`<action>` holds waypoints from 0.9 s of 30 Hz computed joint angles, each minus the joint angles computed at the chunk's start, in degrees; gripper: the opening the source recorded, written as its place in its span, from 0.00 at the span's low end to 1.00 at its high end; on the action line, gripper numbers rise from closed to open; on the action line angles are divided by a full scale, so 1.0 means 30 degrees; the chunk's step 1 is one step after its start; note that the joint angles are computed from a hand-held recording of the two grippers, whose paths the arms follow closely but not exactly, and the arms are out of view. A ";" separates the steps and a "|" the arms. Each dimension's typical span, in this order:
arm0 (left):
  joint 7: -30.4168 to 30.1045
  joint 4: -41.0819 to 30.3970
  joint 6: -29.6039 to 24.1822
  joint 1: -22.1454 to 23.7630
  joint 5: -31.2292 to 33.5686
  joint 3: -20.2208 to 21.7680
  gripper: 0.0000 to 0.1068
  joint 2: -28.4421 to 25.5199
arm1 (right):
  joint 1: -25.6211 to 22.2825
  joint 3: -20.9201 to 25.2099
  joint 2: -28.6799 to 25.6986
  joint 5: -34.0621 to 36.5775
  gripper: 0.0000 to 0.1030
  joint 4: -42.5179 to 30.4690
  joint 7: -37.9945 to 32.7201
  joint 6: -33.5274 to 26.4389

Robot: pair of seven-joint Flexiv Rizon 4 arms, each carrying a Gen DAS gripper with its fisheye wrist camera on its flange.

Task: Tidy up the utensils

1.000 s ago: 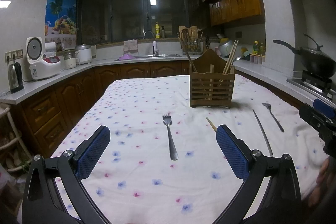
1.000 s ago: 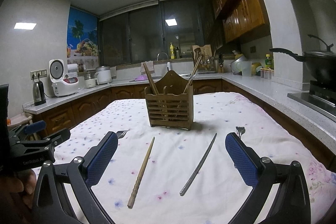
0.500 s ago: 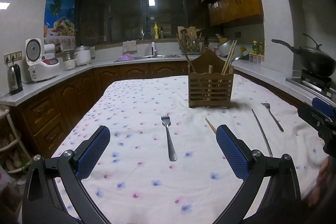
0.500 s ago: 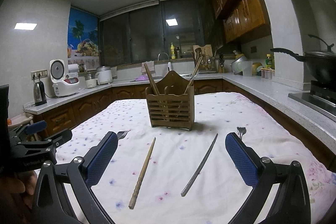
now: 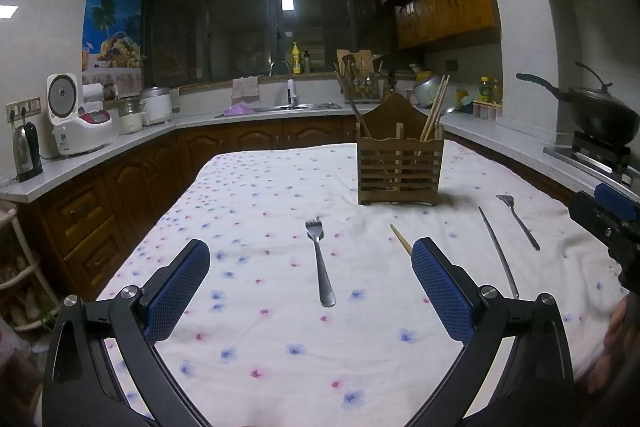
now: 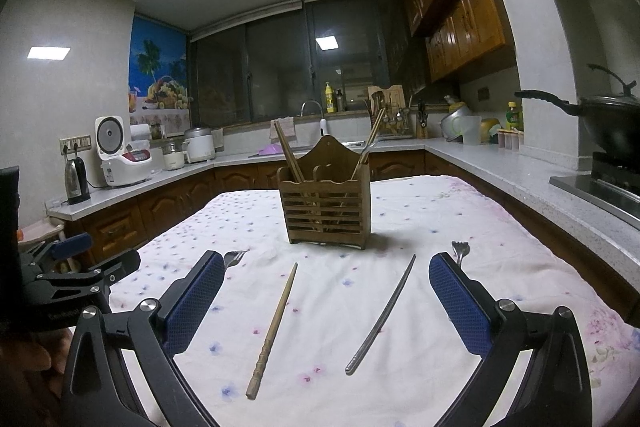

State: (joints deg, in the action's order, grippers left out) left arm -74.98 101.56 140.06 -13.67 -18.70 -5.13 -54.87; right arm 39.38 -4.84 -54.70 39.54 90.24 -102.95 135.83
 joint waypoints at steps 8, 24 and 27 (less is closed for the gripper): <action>-0.0042 -0.0057 -0.0101 0.0015 0.0035 -0.0010 0.96 -0.0015 | -0.0021 0.0000 -0.0008 0.0009 1.00 -0.0042 -0.0012 -0.0064; -0.0229 -0.0173 -0.0523 0.0212 0.0430 -0.0040 0.96 -0.0078 | 0.0018 -0.0041 0.0007 0.0010 1.00 -0.0036 0.0071 -0.0150; -0.0242 -0.0266 -0.0669 0.0258 0.0511 -0.0045 0.96 -0.0116 | 0.0106 -0.0064 0.0022 0.0150 1.00 -0.0059 0.0046 -0.0205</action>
